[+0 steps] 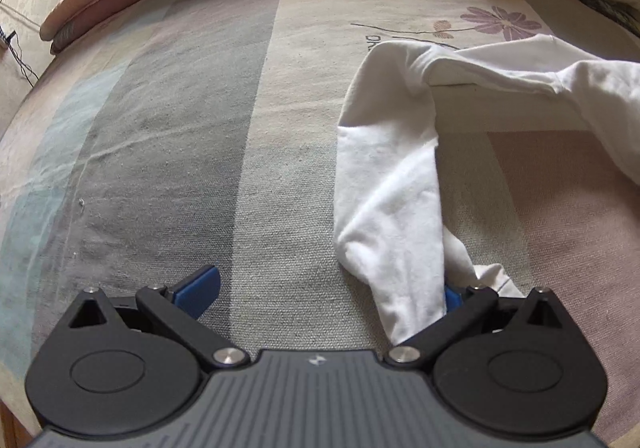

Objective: Fold clothes

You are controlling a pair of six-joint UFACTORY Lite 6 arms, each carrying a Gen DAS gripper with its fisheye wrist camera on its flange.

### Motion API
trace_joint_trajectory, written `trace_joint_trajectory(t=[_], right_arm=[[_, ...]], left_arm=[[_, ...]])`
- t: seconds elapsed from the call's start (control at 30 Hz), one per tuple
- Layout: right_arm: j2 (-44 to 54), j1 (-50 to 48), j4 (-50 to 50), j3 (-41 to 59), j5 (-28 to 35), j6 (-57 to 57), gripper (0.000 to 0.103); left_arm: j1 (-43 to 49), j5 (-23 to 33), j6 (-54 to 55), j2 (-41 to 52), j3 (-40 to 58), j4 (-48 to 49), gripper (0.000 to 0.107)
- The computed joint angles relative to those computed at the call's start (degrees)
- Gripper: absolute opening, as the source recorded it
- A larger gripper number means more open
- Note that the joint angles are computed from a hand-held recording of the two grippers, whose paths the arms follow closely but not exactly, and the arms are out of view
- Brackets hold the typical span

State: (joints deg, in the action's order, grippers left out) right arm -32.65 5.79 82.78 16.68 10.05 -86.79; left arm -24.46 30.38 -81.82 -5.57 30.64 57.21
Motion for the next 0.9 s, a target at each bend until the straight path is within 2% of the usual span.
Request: trace_joint_trajectory(t=[0.13,0.2,0.4,0.53,0.7,0.77,0.9], right_arm=[[-0.6,-0.2,0.4,-0.4,-0.1,-1.0,0.103],[-0.5,0.1,1.4,-0.3,-0.5,-2.0,0.103],[-0.2,1.0,1.7,-0.2,-1.5,-2.2,0.103],[1.1,0.9,4.8,0.4,-2.3,-5.3,0.103],[2.7,2.1,9.1,1.1,-3.9,-9.1,0.103],[2.6,3.1,9.3,1.0,-4.7,-8.9,0.103],[0.6,3.9,-3.3,-0.1,-4.8,3.5,0.103]], left_arm=[[-6.7,10.3,-3.9,0.8,-0.1,3.6,0.103],[-6.7,13.7,-3.8,1.2,0.2,3.9,0.103],[-0.5,26.0,-4.7,7.9,4.2,11.7,0.094],[10.1,29.1,-3.0,10.0,8.1,19.5,0.094],[14.3,36.4,-3.6,14.0,13.7,28.6,0.094],[14.9,36.7,-3.9,14.4,14.7,29.4,0.094],[16.3,28.9,-1.1,11.2,11.9,26.0,0.094]])
